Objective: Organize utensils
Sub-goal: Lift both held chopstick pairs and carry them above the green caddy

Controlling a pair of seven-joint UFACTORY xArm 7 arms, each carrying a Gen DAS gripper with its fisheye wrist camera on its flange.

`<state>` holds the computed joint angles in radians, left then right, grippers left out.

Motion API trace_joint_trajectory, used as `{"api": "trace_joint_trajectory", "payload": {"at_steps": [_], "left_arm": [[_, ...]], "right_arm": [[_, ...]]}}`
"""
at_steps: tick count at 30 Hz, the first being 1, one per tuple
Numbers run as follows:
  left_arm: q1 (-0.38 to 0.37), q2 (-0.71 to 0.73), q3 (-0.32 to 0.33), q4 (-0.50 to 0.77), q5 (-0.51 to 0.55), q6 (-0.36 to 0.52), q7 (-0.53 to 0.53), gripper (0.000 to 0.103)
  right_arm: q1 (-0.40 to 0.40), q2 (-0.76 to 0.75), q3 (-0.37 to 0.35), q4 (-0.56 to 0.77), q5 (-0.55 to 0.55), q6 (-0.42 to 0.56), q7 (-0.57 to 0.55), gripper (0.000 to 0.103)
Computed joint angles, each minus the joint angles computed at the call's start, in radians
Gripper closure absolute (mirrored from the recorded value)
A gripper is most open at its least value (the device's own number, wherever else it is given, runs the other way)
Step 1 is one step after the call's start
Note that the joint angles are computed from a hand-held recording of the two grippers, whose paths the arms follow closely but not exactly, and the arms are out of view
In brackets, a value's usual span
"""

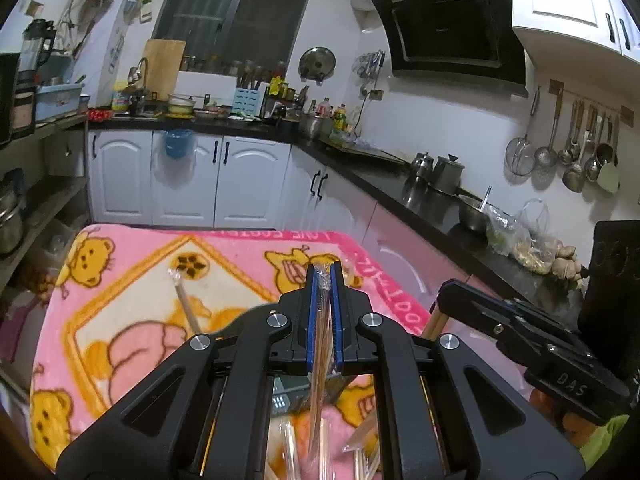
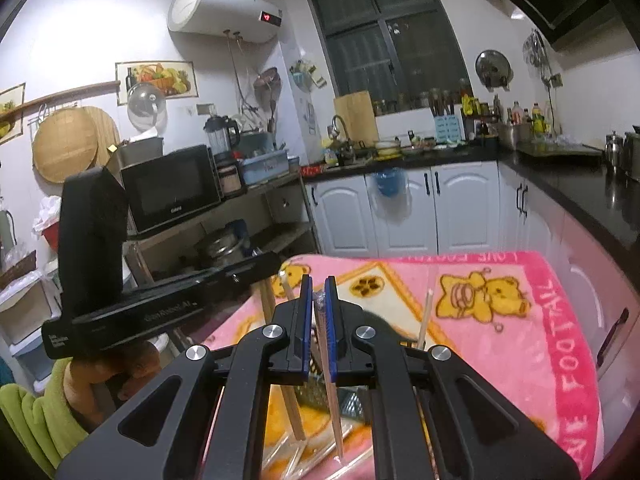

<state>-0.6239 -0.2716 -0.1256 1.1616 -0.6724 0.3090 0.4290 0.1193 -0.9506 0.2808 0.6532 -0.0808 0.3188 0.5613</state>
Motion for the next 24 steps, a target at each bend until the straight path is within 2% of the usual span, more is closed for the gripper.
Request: {"api": "trace_joint_trajectory", "payload": {"at_steps": [14, 24], "left_arm": [[0.054, 0.097, -0.038, 0.137, 0.07, -0.012, -0.072, 0.1], [0.096, 0.168, -0.078, 0.211, 0.188, -0.053, -0.197, 0.1]], "right_arm": [[-0.102, 0.049, 0.0, 0.077, -0.05, -0.052, -0.029, 0.097], [-0.167, 0.092, -0.001, 0.125, -0.066, -0.107, -0.036, 0.097]]}}
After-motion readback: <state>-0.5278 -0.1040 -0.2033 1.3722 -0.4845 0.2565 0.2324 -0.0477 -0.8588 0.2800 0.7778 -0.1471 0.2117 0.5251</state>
